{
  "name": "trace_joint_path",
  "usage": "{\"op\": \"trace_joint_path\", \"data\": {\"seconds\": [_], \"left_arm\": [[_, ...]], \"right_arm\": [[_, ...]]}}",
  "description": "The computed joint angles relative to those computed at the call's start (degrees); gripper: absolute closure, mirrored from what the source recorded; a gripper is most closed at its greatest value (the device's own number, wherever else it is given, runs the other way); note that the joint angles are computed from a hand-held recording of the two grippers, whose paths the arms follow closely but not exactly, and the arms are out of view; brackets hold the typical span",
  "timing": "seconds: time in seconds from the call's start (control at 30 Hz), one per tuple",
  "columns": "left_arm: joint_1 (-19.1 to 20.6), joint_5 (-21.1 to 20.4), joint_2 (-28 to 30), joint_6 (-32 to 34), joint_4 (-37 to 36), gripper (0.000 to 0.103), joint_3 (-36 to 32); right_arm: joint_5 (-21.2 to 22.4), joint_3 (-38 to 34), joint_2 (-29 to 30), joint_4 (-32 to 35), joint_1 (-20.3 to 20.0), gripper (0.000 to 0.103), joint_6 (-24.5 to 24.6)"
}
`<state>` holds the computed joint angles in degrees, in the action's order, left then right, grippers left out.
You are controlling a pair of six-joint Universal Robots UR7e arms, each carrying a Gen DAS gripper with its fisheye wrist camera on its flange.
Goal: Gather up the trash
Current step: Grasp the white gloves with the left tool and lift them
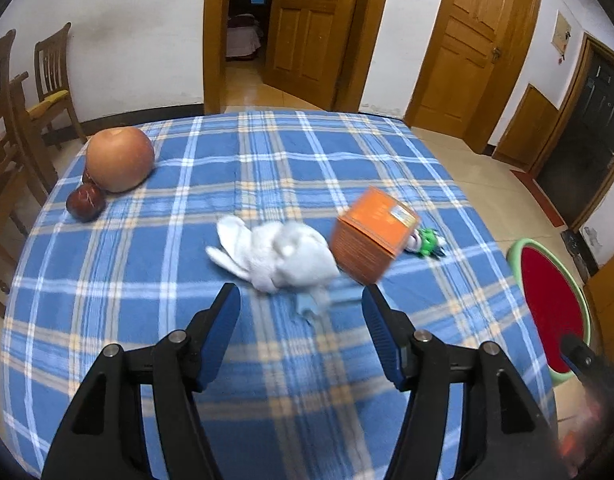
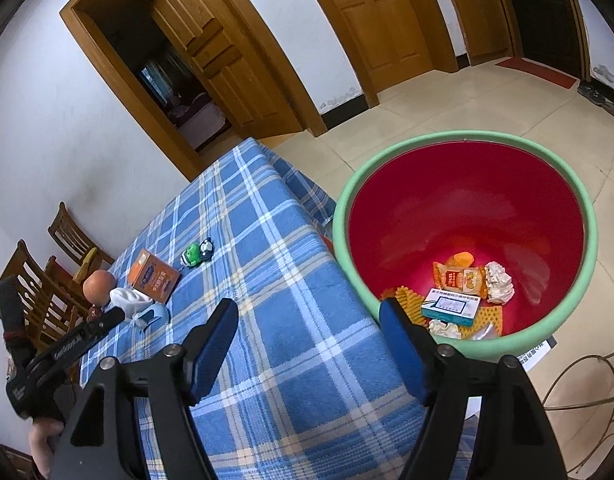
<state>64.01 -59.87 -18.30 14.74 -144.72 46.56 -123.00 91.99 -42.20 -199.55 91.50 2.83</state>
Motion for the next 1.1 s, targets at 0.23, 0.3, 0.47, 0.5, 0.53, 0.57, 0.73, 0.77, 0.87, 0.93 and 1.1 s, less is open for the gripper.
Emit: {"op": "trace_joint_path", "data": {"seconds": [0.23, 0.3, 0.47, 0.5, 0.53, 0.57, 0.73, 0.77, 0.87, 0.93, 1.1], "left_arm": [[0.79, 0.21, 4.75, 1.83, 3.5, 0.039, -8.85], [0.93, 0.47, 5.95, 2.05, 4.51, 0.039, -10.86], [1.47, -0.59, 7.21, 1.75, 5.66, 0.04, -12.9], [1.58, -1.0, 7.3, 2.02, 5.46, 0.042, -13.02], [1.67, -1.47, 7.25, 2.24, 5.45, 0.052, -12.97], [1.76, -2.07, 7.14, 2.31, 5.61, 0.059, -12.9], [1.96, -3.94, 5.18, 2.18, 4.57, 0.066, -10.12], [1.98, -4.46, 4.32, 2.15, 4.0, 0.067, -8.83], [1.94, -5.28, 2.09, 2.04, 2.02, 0.066, -5.49], [1.99, -6.08, 0.75, 1.64, 1.12, 0.066, -3.74], [1.99, -6.98, -2.45, 1.57, -1.73, 0.066, 0.57]], "right_arm": [[-0.31, -1.52, 0.79, 2.23, 0.2, 0.027, 0.0], [-0.45, -2.04, 1.09, 2.83, 0.34, 0.027, -0.14], [-0.74, -3.56, 1.91, 4.23, 0.84, 0.027, -1.02], [-0.84, -4.0, 2.15, 4.56, 0.98, 0.027, -1.3], [-0.93, -4.29, 2.3, 4.85, 1.07, 0.027, -1.42], [-0.98, -4.75, 2.54, 5.26, 1.17, 0.027, -1.59], [-0.82, -7.14, 3.84, 7.02, 1.81, 0.027, -2.97], [-0.74, -7.67, 4.14, 7.33, 1.97, 0.027, -3.33], [-0.52, -9.58, 5.19, 8.5, 2.46, 0.027, -4.56], [-0.31, -10.71, 5.81, 9.4, 2.77, 0.027, -5.4], [0.56, -14.35, 7.64, 12.38, 3.72, 0.027, -8.08]]}}
